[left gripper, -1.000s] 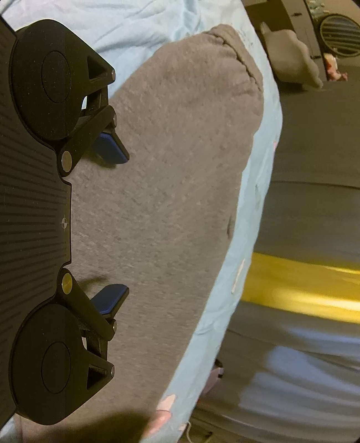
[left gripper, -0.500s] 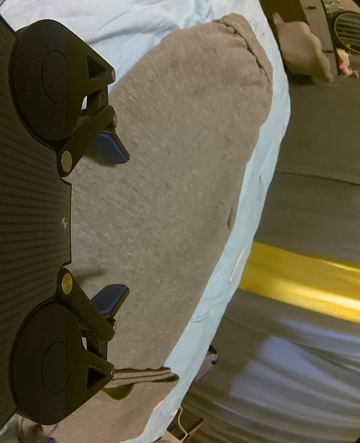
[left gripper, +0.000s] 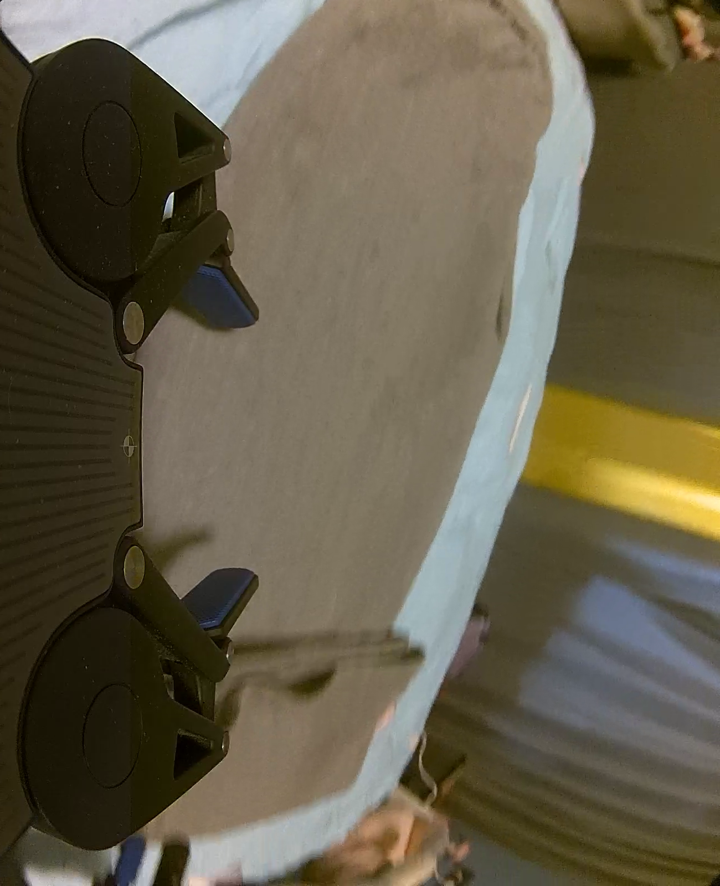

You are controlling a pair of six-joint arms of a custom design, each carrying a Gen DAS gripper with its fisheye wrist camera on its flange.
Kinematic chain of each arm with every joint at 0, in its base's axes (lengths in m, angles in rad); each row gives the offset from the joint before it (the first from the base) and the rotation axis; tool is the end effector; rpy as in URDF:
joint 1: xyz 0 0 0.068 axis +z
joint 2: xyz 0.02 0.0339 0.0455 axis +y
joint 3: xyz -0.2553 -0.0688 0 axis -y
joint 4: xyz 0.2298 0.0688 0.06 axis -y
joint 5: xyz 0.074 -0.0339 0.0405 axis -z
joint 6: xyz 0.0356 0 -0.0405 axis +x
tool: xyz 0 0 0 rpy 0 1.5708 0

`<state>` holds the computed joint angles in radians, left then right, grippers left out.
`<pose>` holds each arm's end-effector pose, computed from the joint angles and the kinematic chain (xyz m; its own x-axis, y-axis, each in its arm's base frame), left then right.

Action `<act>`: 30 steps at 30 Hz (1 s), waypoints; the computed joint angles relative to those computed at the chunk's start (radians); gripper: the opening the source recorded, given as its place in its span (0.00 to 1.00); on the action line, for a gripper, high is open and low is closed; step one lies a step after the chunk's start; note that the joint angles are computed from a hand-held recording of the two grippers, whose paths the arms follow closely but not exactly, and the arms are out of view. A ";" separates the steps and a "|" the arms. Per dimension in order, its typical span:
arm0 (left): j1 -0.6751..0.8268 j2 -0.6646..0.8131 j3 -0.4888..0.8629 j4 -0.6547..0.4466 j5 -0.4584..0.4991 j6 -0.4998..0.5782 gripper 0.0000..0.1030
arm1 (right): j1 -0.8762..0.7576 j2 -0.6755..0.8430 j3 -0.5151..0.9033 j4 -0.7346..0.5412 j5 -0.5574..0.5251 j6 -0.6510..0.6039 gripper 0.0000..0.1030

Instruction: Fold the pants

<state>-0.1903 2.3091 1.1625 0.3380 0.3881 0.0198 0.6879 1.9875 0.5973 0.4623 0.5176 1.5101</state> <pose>0.4049 -0.0917 0.0402 -0.7016 0.1538 -0.6958 0.4457 0.8566 -0.2600 0.2326 0.1683 0.0477 -0.3595 0.8273 -0.4317 0.5976 0.5594 0.5744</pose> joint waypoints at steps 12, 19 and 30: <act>-0.085 0.066 0.171 -0.286 0.245 -0.123 0.95 | -0.006 0.086 -0.201 0.513 -0.079 0.134 0.88; -0.158 0.119 0.212 -0.281 0.207 -0.115 0.81 | -0.019 0.146 -0.193 0.572 -0.036 0.174 0.78; -0.162 0.066 0.106 -0.174 0.177 -0.038 0.20 | -0.024 0.112 -0.144 0.345 -0.032 0.268 0.23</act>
